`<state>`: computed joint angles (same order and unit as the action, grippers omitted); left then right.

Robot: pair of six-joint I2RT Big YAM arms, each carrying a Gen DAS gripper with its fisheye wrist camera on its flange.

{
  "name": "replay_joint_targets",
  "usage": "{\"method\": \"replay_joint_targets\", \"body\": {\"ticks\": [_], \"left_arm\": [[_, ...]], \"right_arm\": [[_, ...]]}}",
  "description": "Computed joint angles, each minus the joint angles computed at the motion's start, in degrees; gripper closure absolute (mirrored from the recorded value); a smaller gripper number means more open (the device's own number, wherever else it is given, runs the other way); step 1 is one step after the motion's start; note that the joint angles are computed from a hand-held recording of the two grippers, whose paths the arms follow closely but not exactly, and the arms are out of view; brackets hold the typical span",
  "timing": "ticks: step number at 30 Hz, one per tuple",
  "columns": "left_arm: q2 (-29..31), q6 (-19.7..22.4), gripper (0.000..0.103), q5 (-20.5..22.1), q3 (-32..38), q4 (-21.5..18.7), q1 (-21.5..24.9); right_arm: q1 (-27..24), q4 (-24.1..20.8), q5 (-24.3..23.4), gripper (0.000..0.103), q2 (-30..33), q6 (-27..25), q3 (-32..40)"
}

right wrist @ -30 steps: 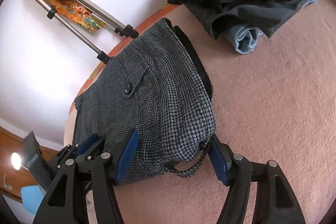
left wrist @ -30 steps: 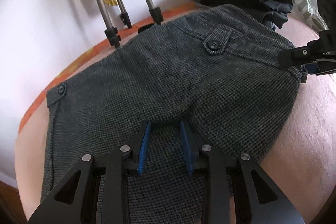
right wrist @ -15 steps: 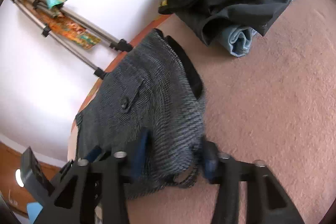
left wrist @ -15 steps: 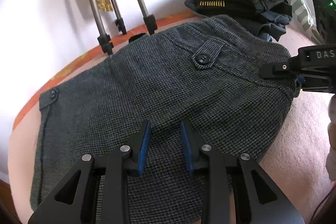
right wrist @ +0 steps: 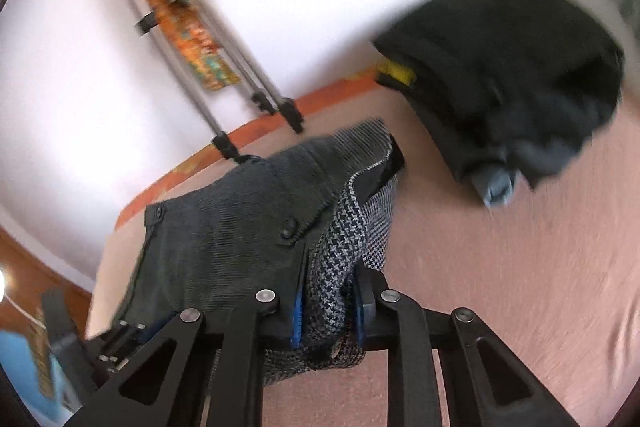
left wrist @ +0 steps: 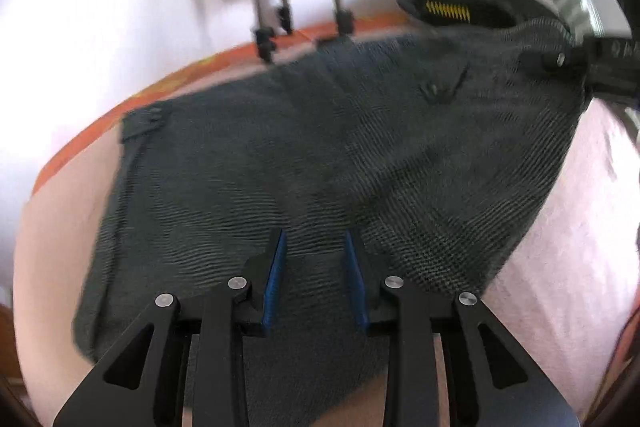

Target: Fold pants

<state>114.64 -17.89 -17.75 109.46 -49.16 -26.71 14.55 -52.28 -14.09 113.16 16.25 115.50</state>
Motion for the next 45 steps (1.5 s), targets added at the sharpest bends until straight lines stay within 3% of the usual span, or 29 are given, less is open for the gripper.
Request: {"method": "replay_joint_targets", "body": {"ticks": [5, 9, 13, 15, 21, 25, 28, 33, 35, 37, 39, 42, 45], "left_arm": [[-10.8, -4.6, 0.075, -1.8, -10.3, 7.0, 1.1], [-18.9, -7.9, 0.075, -5.8, -19.2, 10.8, 2.7], [-25.1, -16.0, 0.075, -6.0, -26.6, 13.9, 6.6], [-27.0, -18.1, 0.075, -6.8, -28.8, 14.7, 8.0], [-31.0, -20.5, 0.075, -10.5, -32.5, 15.4, 9.6], [-31.1, -20.8, 0.075, -12.0, -33.1, 15.6, 9.6], [-32.1, -20.6, 0.074, -11.9, -34.0, 16.0, 10.4], [-32.8, -20.1, 0.074, -12.8, -34.9, 16.1, 10.5], [-33.1, -19.8, 0.074, -13.0, -35.1, 15.9, 10.6], [-33.3, -19.4, 0.074, -13.2, -35.3, 15.7, 10.4], [-33.4, -19.4, 0.075, -12.6, -35.5, 16.0, 10.3], [-32.8, -19.1, 0.074, -11.2, -34.9, 16.0, 9.8], [-31.5, -17.6, 0.075, -9.4, -33.8, 16.2, 8.9]], "right_arm": [[2.3, -4.5, 3.4, 0.087, 2.2, -6.8, 7.2], [4.9, -6.8, 6.4, 0.087, 3.8, -12.3, 12.7], [8.9, -8.3, 9.3, 0.087, 5.6, -18.0, 17.6], [11.1, -8.7, 10.3, 0.087, 6.3, -20.8, 19.2], [18.5, -11.2, 13.5, 0.087, 11.7, -28.9, 25.9], [22.4, -15.5, 13.3, 0.087, 16.9, -32.5, 32.0], [24.8, -18.8, 13.4, 0.089, 20.4, -34.9, 35.5], [26.7, -20.1, 14.2, 0.091, 24.1, -36.0, 38.6], [26.5, -21.0, 13.1, 0.091, 25.0, -36.1, 40.0], [25.8, -22.8, 8.9, 0.083, 25.9, -36.2, 42.3], [24.4, -25.8, 3.1, 0.064, 26.7, -35.0, 45.7], [21.7, -23.5, -7.1, 0.048, 22.7, -30.9, 41.2], [17.9, -21.4, -16.7, 0.047, 20.7, -24.5, 39.7]]}}
